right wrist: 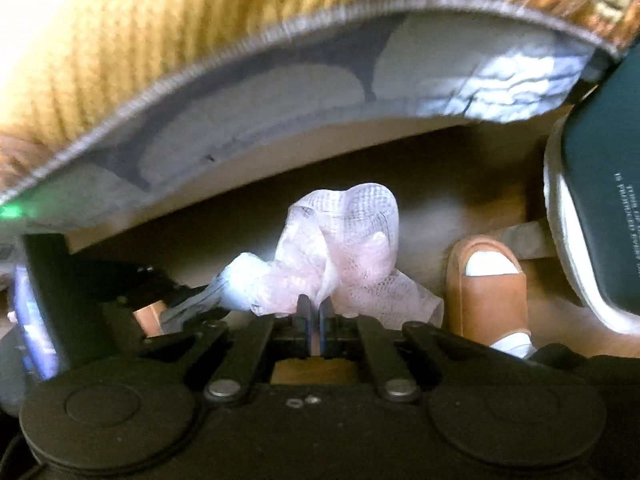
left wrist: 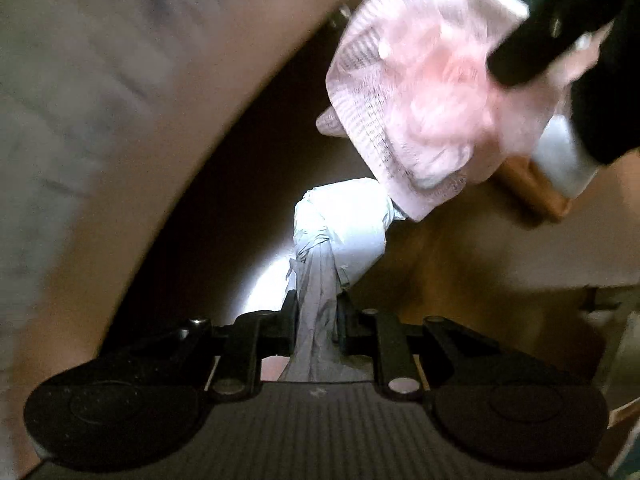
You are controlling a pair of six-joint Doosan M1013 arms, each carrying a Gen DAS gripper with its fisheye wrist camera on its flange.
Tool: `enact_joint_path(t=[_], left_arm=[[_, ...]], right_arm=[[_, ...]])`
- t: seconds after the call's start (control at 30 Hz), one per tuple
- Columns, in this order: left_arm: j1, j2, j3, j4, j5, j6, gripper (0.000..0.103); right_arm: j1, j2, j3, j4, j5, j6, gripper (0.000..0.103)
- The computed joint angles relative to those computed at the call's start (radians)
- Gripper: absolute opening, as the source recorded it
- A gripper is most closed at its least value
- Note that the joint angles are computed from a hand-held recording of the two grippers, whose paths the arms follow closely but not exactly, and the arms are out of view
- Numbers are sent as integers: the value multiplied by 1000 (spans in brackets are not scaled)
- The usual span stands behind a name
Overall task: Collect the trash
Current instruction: 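Lift the net and plastic bag and carry both tools over the teal bin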
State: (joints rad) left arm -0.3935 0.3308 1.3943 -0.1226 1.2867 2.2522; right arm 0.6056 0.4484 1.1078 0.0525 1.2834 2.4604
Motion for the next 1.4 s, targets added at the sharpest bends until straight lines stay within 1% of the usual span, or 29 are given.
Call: enact_joint_path(t=[0.13,0.2,0.23,0.37,0.47,0.5,0.63,0.7,0.77,0.87,0.93,1.07,1.13,1.27,1.4], left_arm=[[20,-20,-56,-2,69,-75,18],[27,-33,-79,-5,87,-122,18],[23,-23,-117,-7,107,-157,18],[35,-55,-165,-29,145,-299,18],[33,-84,-192,-43,138,-377,18],[38,-79,-238,-48,155,-393,18],[18,-105,-277,-67,126,-485,18],[1,-117,-293,-65,107,-522,18],[-26,-128,-299,-60,76,-556,18],[-56,-134,-335,-59,41,-586,18],[-85,-140,-343,-54,9,-605,18],[-139,-120,-413,-39,-7,-625,18],[-166,-106,-427,-33,-25,-627,18],[-217,-68,-504,-27,-7,-638,18],[-266,-13,-582,-15,13,-631,18]], right_arm=[[14,-41,4,-22,-32,-20,4],[20,-67,6,-40,-57,-27,4],[23,-83,11,-47,-67,-23,4],[36,-138,13,-95,-91,-7,4],[52,-179,18,-154,-116,-7,4],[58,-195,19,-176,-121,-6,4],[76,-248,31,-246,-140,-12,4],[86,-278,42,-292,-151,-7,4],[87,-301,50,-324,-165,4,4],[92,-337,57,-398,-185,12,4],[93,-356,58,-437,-191,20,4],[91,-399,87,-519,-201,49,4],[81,-422,102,-544,-200,58,4],[60,-465,140,-583,-192,72,4],[34,-505,185,-611,-177,96,4]])
